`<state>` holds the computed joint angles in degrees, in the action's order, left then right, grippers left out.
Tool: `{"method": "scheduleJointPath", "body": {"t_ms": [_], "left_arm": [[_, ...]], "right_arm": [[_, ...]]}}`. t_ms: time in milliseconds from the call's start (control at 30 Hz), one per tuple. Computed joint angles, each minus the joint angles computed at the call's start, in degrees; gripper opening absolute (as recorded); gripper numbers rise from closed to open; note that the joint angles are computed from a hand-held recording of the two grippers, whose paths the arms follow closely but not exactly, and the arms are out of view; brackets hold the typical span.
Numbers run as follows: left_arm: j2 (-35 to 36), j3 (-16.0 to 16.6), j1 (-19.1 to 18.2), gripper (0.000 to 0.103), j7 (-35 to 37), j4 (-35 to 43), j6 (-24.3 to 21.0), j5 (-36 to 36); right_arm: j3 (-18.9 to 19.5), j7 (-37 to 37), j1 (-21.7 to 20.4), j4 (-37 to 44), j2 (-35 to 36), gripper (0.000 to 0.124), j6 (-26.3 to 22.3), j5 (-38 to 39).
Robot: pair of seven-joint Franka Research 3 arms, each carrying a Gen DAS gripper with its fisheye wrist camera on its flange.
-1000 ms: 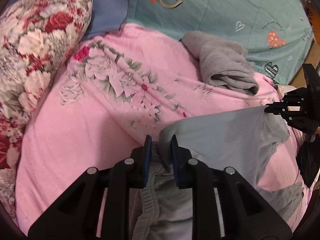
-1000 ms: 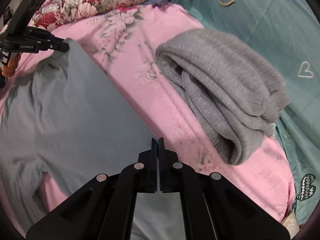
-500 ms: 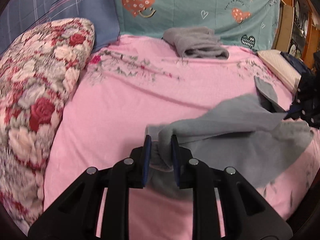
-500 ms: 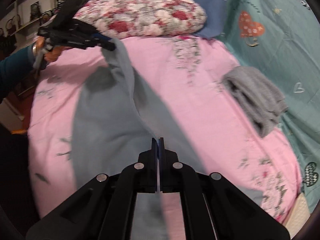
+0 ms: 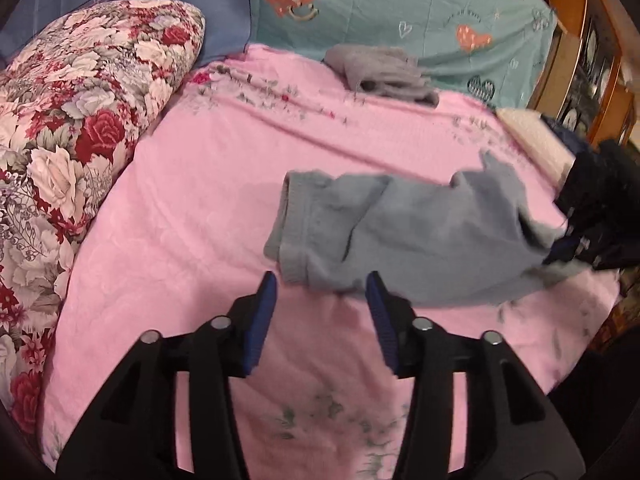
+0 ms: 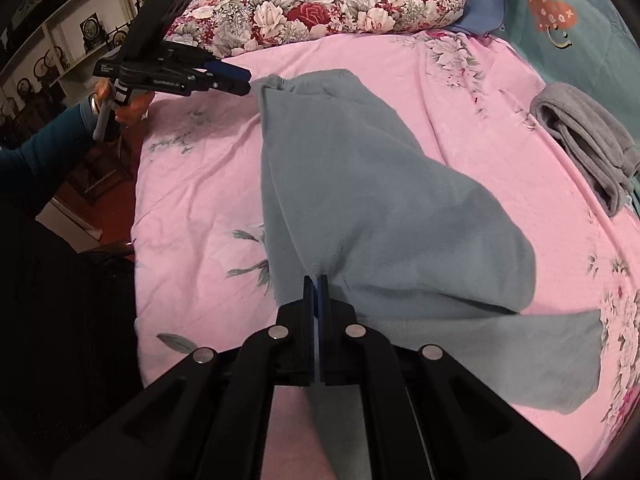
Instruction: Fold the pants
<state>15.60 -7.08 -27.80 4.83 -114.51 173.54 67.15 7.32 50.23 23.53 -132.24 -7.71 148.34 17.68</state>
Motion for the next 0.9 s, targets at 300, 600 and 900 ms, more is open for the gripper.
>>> {"method": "scheduleJointPath", "body": {"t_ms": [300, 600, 900], "left_arm": [[9.5, -6.9, 3.2, 0.065, 16.9, 10.0, -8.1, -16.9], [7.5, -0.3, -2.7, 0.066, 18.1, 10.0, -9.3, -19.6], [17.9, -6.4, -0.6, 0.076, 31.3, 21.5, -5.3, -26.8]], "right_arm": [[1.0, 9.2, -0.4, -1.3, 1.8, 0.006, -1.8, -7.7], [-1.9, 31.7, -8.2, 6.9, 1.9, 0.061, -1.4, -13.0], [-9.3, 70.0, -8.3, 32.9, 23.9, 0.074, -15.7, -34.5]]}}
